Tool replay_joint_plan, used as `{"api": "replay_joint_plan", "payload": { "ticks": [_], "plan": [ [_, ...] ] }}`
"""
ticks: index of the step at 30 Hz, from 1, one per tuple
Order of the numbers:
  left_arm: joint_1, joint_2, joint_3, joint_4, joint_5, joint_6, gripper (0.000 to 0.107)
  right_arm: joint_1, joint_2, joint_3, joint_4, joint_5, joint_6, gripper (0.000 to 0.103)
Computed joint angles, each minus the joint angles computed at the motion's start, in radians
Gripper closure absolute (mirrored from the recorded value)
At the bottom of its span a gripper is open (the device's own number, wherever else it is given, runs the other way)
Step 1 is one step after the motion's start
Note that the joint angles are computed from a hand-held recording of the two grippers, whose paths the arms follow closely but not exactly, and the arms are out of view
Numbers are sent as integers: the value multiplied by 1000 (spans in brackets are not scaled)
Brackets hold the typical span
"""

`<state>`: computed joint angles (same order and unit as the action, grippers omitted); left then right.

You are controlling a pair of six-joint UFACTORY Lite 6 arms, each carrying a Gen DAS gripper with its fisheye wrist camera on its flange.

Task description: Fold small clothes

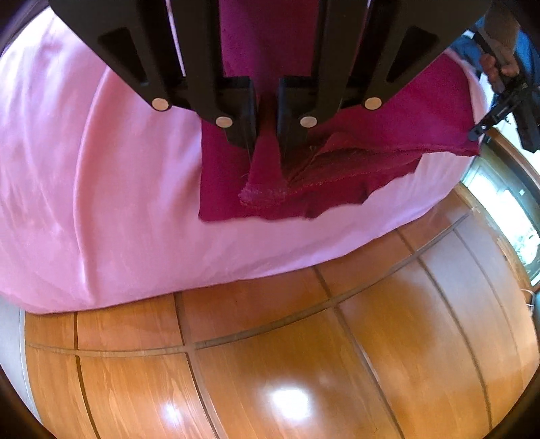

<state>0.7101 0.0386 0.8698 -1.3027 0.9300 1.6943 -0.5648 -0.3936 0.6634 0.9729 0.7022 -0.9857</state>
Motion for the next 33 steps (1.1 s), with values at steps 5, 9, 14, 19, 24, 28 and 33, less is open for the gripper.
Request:
{"api": "replay_joint_plan", "payload": {
  "ticks": [5,9,14,19,24,28,33],
  "plan": [
    [-162,173,190,-91,-149,-61,99,134,330,237,94,-161,15,95],
    [-280,353,376,-77,-290,-142,99,204,536,393,60,-249,71,95],
    [-375,574,586,36,-441,-297,99,252,791,556,-68,-323,215,95],
    [-402,737,739,285,-488,-564,99,234,888,587,-59,-319,204,91],
    [-377,662,668,228,-460,-477,99,235,739,478,-43,-345,136,62],
    [-342,626,633,264,-381,-458,73,240,643,419,-41,-295,71,48],
    [-322,699,722,277,-293,-542,73,282,741,511,-165,-325,200,52]
  ]
}}
